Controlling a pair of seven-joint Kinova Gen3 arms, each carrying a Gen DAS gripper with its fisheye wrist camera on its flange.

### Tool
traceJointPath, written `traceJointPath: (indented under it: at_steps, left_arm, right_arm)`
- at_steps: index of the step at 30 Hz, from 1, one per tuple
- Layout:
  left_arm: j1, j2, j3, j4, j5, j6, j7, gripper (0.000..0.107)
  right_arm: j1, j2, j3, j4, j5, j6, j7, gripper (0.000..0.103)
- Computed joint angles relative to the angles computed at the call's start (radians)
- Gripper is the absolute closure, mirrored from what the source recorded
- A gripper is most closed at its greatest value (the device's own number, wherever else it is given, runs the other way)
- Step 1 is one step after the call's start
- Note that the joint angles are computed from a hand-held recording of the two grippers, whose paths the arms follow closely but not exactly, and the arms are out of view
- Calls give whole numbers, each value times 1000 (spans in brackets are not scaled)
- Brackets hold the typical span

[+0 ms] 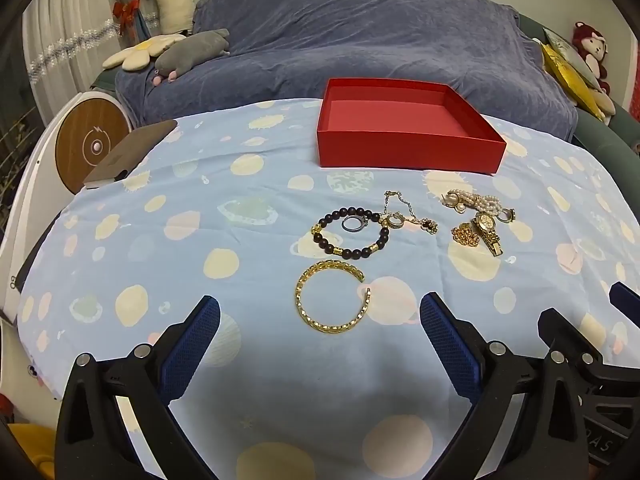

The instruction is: Organize jewelry

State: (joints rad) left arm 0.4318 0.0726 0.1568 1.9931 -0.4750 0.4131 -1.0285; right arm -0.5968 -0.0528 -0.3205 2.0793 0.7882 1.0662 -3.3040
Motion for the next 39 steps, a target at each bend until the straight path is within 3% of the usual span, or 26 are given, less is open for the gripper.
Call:
traceJointPath:
  at_steps: [39]
  left_arm:
    - [-28, -21, 10, 10, 24, 5, -21, 10]
  right_arm:
    - [-22, 17, 5, -13, 3, 11, 2, 5]
